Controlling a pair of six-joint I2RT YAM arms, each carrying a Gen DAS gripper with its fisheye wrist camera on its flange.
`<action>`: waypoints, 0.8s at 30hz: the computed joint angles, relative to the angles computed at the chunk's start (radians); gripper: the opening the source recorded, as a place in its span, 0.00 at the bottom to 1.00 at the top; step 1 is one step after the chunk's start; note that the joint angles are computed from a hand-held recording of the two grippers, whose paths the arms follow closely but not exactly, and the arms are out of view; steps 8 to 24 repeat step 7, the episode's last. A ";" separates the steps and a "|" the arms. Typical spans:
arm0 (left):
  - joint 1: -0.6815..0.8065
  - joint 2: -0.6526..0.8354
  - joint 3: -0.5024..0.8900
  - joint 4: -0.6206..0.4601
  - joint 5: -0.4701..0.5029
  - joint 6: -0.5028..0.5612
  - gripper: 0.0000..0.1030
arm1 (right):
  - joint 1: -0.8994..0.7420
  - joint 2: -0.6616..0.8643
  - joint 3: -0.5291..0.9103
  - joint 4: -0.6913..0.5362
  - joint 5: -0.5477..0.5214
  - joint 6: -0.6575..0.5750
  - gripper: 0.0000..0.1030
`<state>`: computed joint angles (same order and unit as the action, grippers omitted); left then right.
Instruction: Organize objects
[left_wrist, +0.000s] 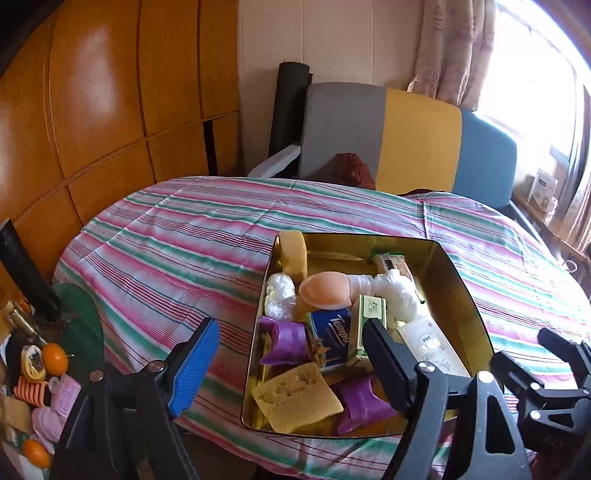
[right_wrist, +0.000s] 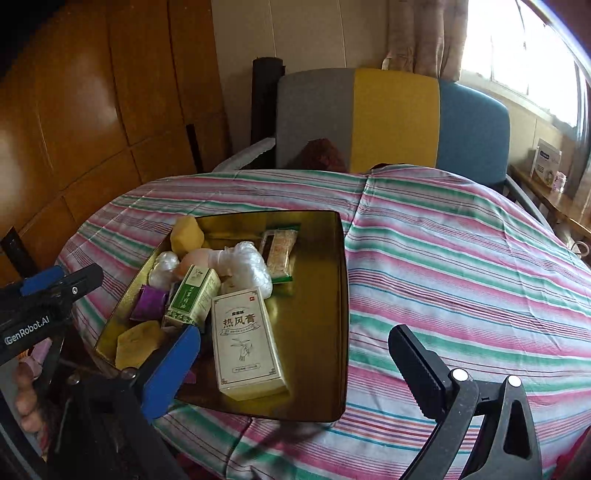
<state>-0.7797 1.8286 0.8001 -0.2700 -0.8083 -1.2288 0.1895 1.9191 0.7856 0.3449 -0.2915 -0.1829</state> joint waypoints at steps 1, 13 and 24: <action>-0.004 -0.001 -0.012 0.016 -0.005 -0.003 0.78 | -0.004 0.005 0.004 -0.006 -0.006 -0.005 1.00; -0.008 -0.002 -0.025 0.033 -0.009 -0.016 0.78 | -0.002 0.014 0.002 -0.018 0.001 0.008 1.00; -0.008 -0.002 -0.025 0.033 -0.009 -0.016 0.78 | -0.002 0.014 0.002 -0.018 0.001 0.008 1.00</action>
